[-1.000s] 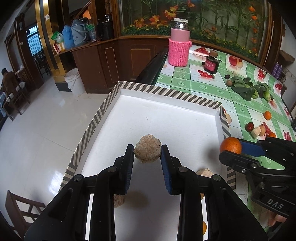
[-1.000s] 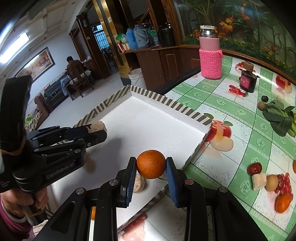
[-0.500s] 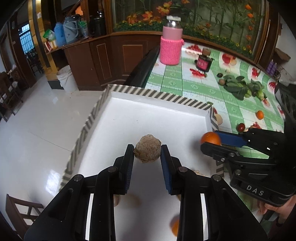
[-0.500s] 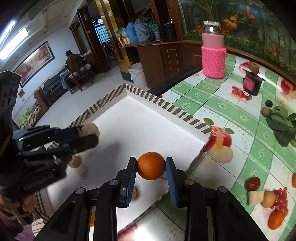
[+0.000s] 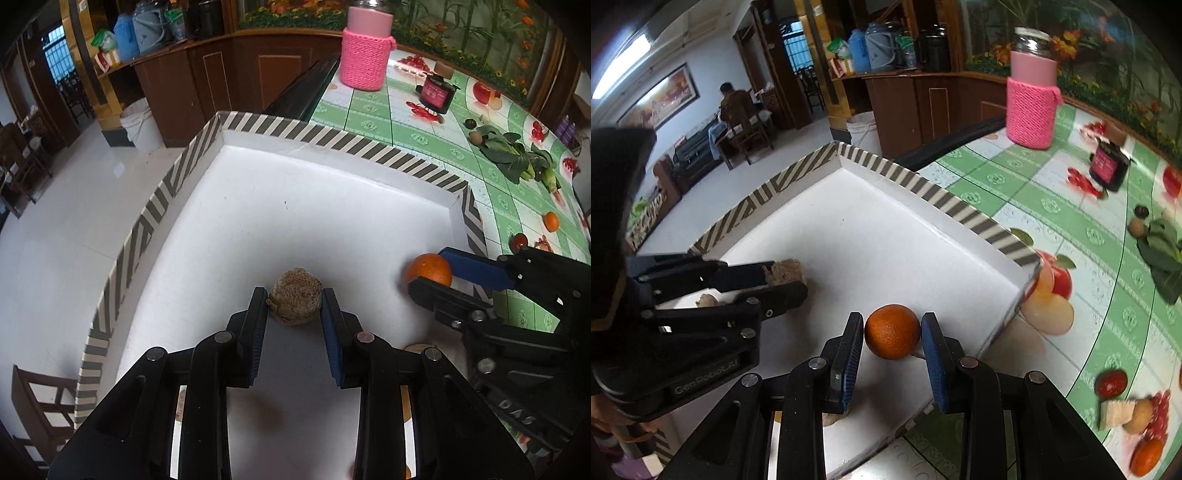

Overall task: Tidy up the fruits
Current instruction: 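Carry the orange and tan cake in both tools over the white tray, then open both tools to release the orange and cake into the tray, then move both open tools back over the tablecloth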

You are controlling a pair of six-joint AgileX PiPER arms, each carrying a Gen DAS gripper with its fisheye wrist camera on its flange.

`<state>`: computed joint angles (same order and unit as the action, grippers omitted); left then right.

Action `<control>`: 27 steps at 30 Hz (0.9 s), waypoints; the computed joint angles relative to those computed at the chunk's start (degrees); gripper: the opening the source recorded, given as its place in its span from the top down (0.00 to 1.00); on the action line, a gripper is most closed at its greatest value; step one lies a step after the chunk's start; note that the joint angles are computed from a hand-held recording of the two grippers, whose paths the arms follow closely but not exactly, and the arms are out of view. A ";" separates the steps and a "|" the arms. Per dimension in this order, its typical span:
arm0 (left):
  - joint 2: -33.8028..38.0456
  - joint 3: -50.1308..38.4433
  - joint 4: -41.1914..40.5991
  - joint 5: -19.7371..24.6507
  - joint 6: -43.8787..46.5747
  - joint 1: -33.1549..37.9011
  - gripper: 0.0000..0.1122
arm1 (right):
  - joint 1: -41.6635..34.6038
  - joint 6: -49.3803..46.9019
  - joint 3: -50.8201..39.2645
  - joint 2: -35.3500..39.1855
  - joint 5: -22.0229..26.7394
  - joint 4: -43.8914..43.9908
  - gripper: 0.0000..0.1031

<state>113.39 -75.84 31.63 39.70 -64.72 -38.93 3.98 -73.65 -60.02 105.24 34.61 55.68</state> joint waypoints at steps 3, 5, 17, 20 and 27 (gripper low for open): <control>-0.09 0.40 1.16 0.83 -1.48 -0.40 0.69 | -1.69 -2.12 1.27 -1.14 1.68 2.69 0.70; -0.36 1.01 1.56 0.48 -2.20 -0.53 0.51 | -2.73 -3.21 2.76 -2.80 2.33 3.83 0.70; -5.71 5.95 20.13 8.86 -22.77 -10.58 0.49 | -13.10 -14.01 12.98 -11.72 9.29 12.71 0.70; -6.17 5.84 24.29 12.20 -27.44 -14.70 0.49 | -17.24 -17.21 15.74 -14.16 11.08 13.42 0.70; -3.09 0.85 26.77 14.11 -29.42 -21.20 0.49 | -30.53 -24.02 19.71 -16.06 19.53 12.79 0.70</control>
